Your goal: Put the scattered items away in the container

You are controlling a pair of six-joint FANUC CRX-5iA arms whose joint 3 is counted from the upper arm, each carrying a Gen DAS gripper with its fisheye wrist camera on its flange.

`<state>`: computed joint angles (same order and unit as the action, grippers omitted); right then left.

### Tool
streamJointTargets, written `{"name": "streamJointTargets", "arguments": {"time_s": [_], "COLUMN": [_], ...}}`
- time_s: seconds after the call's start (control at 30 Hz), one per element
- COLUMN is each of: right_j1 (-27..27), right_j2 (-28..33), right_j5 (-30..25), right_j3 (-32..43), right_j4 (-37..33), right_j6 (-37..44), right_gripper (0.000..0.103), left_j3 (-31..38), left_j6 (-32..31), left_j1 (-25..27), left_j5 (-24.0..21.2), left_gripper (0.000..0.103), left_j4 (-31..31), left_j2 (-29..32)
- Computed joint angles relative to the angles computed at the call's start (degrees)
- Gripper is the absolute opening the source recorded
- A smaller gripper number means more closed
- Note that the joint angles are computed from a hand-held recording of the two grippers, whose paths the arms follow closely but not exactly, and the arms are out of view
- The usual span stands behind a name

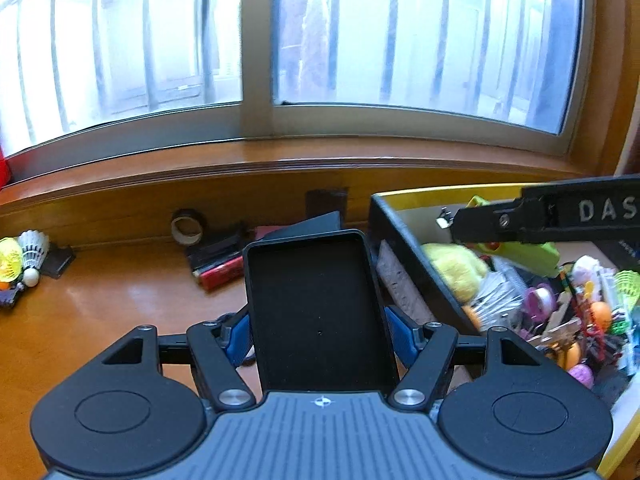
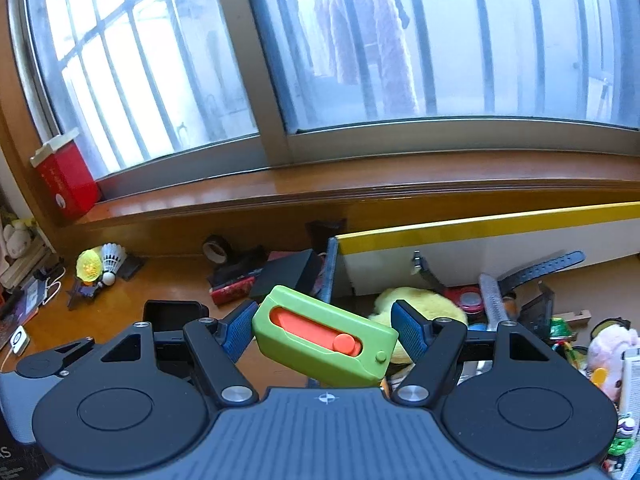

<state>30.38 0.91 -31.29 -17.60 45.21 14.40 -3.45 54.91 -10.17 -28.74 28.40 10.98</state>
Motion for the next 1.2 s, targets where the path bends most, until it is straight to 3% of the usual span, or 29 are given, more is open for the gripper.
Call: {"name": "streamJointTargets", "arguments": {"time_s": [0.4, 0.67, 1.07, 1.2], "right_j1": [-1.8, -2.9, -3.7, -3.7], "right_j2": [-2.7, -4.4, -8.2, -9.2], "right_j5": [-1.1, -4.1, -7.8, -10.0], "right_j3": [-3.6, -6.1, -11.5, -12.7], "right_j4": [3.1, 6.4, 12.6, 12.9], "right_j6": [-4.1, -9.3, -20.4, -23.3], "right_gripper": [0.072, 0.072, 0.072, 0.072], "left_j3": [0.2, -0.1, -0.9, -2.2], "left_j6": [-6.9, -15.0, -22.4, -26.5], "left_j1": [-3.7, -6.6, -8.8, -9.5], "left_j5": [1.0, 1.8, -0.9, -1.5], "left_gripper": [0.070, 0.070, 0.070, 0.070], "left_j4": [4.8, 10.7, 14.1, 17.8], "left_j2": [0.4, 1.0, 0.9, 0.6]}}
